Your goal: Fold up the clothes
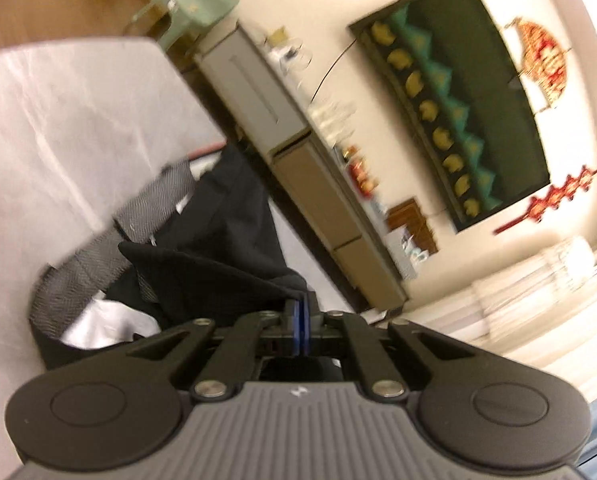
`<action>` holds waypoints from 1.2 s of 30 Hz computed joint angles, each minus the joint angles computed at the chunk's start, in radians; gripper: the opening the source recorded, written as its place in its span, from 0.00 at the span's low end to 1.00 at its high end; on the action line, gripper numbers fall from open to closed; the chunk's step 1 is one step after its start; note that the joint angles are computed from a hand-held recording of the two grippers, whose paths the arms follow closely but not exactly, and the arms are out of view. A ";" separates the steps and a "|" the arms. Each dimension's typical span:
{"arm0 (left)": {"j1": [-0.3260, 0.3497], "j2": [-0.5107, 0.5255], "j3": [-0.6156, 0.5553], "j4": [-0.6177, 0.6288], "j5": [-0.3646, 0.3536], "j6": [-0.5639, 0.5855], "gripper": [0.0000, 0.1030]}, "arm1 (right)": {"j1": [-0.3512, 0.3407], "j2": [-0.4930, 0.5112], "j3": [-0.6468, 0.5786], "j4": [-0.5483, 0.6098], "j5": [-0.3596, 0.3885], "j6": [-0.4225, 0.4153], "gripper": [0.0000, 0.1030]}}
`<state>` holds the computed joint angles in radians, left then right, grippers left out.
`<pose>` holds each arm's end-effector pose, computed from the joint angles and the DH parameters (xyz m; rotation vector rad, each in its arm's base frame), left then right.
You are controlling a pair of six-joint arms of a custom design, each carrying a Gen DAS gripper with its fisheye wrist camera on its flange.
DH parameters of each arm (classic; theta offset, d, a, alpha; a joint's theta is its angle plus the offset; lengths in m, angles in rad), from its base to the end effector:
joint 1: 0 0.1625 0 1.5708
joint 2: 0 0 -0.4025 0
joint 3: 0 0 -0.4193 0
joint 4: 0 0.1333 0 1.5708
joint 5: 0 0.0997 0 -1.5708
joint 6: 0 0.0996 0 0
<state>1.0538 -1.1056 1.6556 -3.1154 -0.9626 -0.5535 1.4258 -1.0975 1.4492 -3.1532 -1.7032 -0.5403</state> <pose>-0.1613 -0.6685 0.3421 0.4949 -2.6161 1.6456 0.0173 -0.7134 0.4374 0.3346 -2.2020 1.4318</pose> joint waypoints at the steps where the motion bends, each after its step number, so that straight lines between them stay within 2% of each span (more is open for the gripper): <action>1: -0.001 -0.023 0.022 0.020 0.007 -0.009 0.02 | -0.005 -0.045 0.050 -0.038 0.055 0.031 0.00; 2: 0.002 -0.037 0.035 0.056 0.015 -0.023 0.02 | -0.019 -0.083 0.108 -0.056 0.069 0.069 0.00; 3: 0.006 -0.049 0.046 0.097 0.025 -0.039 0.02 | -0.040 -0.111 0.172 -0.055 0.041 0.102 0.00; 6: 0.022 -0.078 0.075 0.214 0.049 -0.099 0.02 | -0.091 -0.128 0.274 0.015 -0.114 0.191 0.02; 7: 0.028 -0.086 0.083 0.253 0.056 -0.121 0.02 | -0.109 -0.128 0.299 0.034 -0.136 0.213 0.03; 8: 0.033 -0.092 0.090 0.274 0.059 -0.134 0.02 | -0.121 -0.130 0.325 0.021 -0.137 0.215 0.11; 10: 0.035 -0.101 0.103 0.273 0.069 -0.139 0.02 | -0.123 -0.128 0.359 -0.017 -0.147 0.182 0.17; 13: 0.033 -0.108 0.116 0.252 0.076 -0.144 0.02 | -0.069 -0.089 0.349 -0.146 -0.178 -0.003 0.41; 14: 0.030 -0.104 0.115 0.245 0.078 -0.143 0.02 | -0.051 -0.074 0.343 -0.190 -0.183 -0.069 0.52; 15: 0.027 -0.100 0.114 0.239 0.080 -0.142 0.02 | -0.031 -0.055 0.342 -0.241 -0.186 -0.146 0.57; 17: 0.025 -0.089 0.107 0.248 0.076 -0.135 0.02 | 0.007 -0.013 0.340 -0.323 -0.181 -0.302 0.60; 20: 0.026 -0.070 0.093 0.272 0.066 -0.124 0.02 | 0.049 0.031 0.335 -0.348 -0.154 -0.490 0.62; 21: 0.028 -0.066 0.088 0.284 0.064 -0.123 0.02 | 0.056 0.043 0.332 -0.320 -0.150 -0.547 0.73; 23: 0.032 -0.060 0.082 0.298 0.058 -0.120 0.02 | 0.064 0.082 0.317 -0.300 -0.162 -0.641 0.84; 24: 0.034 -0.057 0.078 0.305 0.054 -0.118 0.02 | 0.067 0.106 0.308 -0.307 -0.175 -0.686 0.84; 25: 0.037 -0.053 0.075 0.312 0.051 -0.117 0.02 | 0.067 0.124 0.292 -0.299 -0.197 -0.696 0.83; 26: 0.038 -0.051 0.072 0.314 0.048 -0.114 0.02 | 0.067 0.141 0.272 -0.283 -0.223 -0.689 0.76; 27: 0.038 -0.049 0.070 0.315 0.045 -0.110 0.02 | 0.066 0.157 0.253 -0.267 -0.249 -0.681 0.63; 28: 0.039 -0.046 0.067 0.316 0.042 -0.107 0.02 | 0.062 0.149 0.243 -0.219 -0.254 -0.632 0.60; 29: 0.039 -0.043 0.064 0.314 0.040 -0.104 0.02 | 0.056 0.130 0.238 -0.156 -0.247 -0.562 0.47; 30: 0.039 -0.039 0.060 0.312 0.037 -0.101 0.03 | 0.050 0.114 0.232 -0.098 -0.236 -0.495 0.14; 31: 0.039 -0.033 0.054 0.312 0.037 -0.099 0.03 | 0.047 0.104 0.225 -0.082 -0.234 -0.458 0.00; 36: 0.035 -0.007 0.026 0.313 0.037 -0.093 0.06 | 0.039 0.072 0.205 -0.159 -0.226 -0.362 0.00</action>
<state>1.0886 -1.1121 1.6815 -2.8027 -0.9255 -0.6464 1.4646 -1.0253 1.6539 -3.3126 -1.9296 -0.9026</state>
